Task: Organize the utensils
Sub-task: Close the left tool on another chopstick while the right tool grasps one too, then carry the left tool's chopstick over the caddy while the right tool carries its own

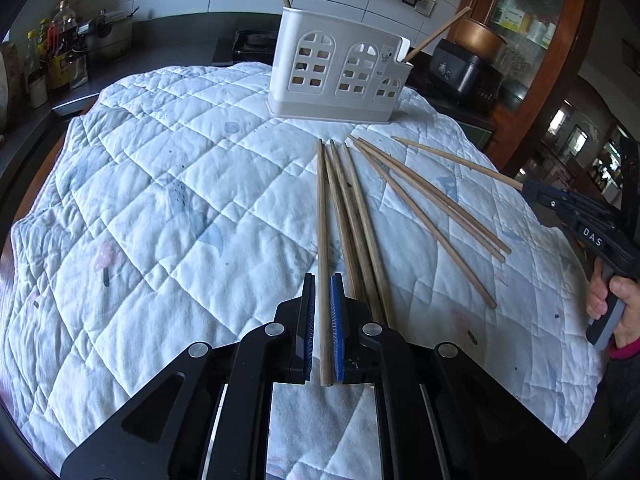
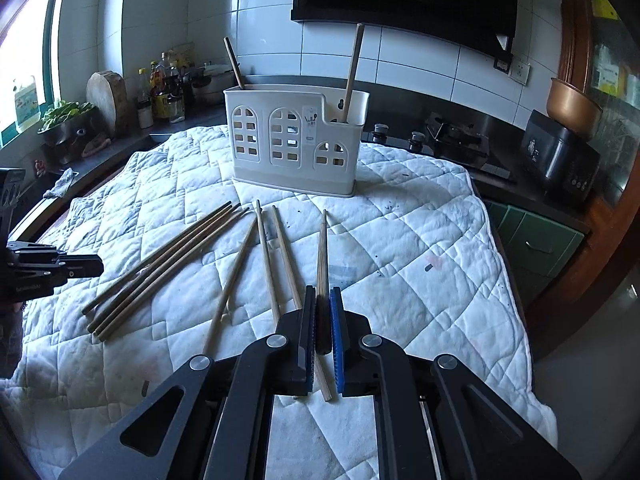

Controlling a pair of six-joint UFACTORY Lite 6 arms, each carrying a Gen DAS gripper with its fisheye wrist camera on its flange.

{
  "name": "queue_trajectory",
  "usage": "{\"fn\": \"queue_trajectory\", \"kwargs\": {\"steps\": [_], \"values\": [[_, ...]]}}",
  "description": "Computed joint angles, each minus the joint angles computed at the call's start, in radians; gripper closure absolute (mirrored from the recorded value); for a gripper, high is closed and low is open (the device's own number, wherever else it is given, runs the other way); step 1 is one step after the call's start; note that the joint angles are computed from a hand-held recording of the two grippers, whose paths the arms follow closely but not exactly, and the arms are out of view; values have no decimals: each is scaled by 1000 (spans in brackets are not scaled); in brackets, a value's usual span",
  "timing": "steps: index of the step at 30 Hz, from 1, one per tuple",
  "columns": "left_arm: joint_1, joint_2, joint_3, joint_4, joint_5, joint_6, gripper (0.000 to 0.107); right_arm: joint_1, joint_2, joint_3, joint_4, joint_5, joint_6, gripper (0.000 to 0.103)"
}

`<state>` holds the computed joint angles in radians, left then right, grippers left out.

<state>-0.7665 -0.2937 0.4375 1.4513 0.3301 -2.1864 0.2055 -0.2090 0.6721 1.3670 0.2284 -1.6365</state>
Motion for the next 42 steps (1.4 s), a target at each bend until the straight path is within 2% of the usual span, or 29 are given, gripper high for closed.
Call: {"fn": "queue_trajectory", "kwargs": {"steps": [2, 4, 5, 10, 11, 12, 14, 22, 23, 24, 27, 36, 42], "values": [[-5, 31, 6, 17, -5, -16, 95, -1, 6, 2, 1, 2, 2, 96], [-7, 57, 5, 47, 1, -54, 71, -5, 6, 0, 8, 6, -2, 96], [-6, 64, 1, 76, 4, -90, 69, -6, 6, 0, 9, 7, -1, 96], [-3, 92, -14, 225, 0, -235, 73, -8, 11, 2, 24, 8, -18, 96], [-2, 96, -14, 241, 3, -253, 76, -9, 12, 3, 26, 10, -20, 96], [2, 100, -12, 245, -2, -256, 87, -10, 14, 4, 27, 12, -19, 96], [6, 108, -9, 246, -1, -258, 89, -7, 19, 6, 28, 10, -16, 96], [-37, 180, 68, 47, 56, -52, 91, -9, 33, 8, 57, 11, -32, 96], [-42, 184, 76, 20, 67, -23, 92, -10, 27, 8, 48, 13, -19, 96], [-43, 186, 82, -9, 77, 6, 101, -11, 19, 7, 46, 14, -15, 96], [-22, 127, 63, -10, 64, 10, 102, -15, -19, 9, -11, 26, 50, 96], [2, -81, 66, -108, 100, 202, 102, 4, -79, 104, -257, 71, 327, 96], [26, -116, 111, -122, 99, 277, 102, 50, -50, 228, -415, 90, 511, 96]]}}
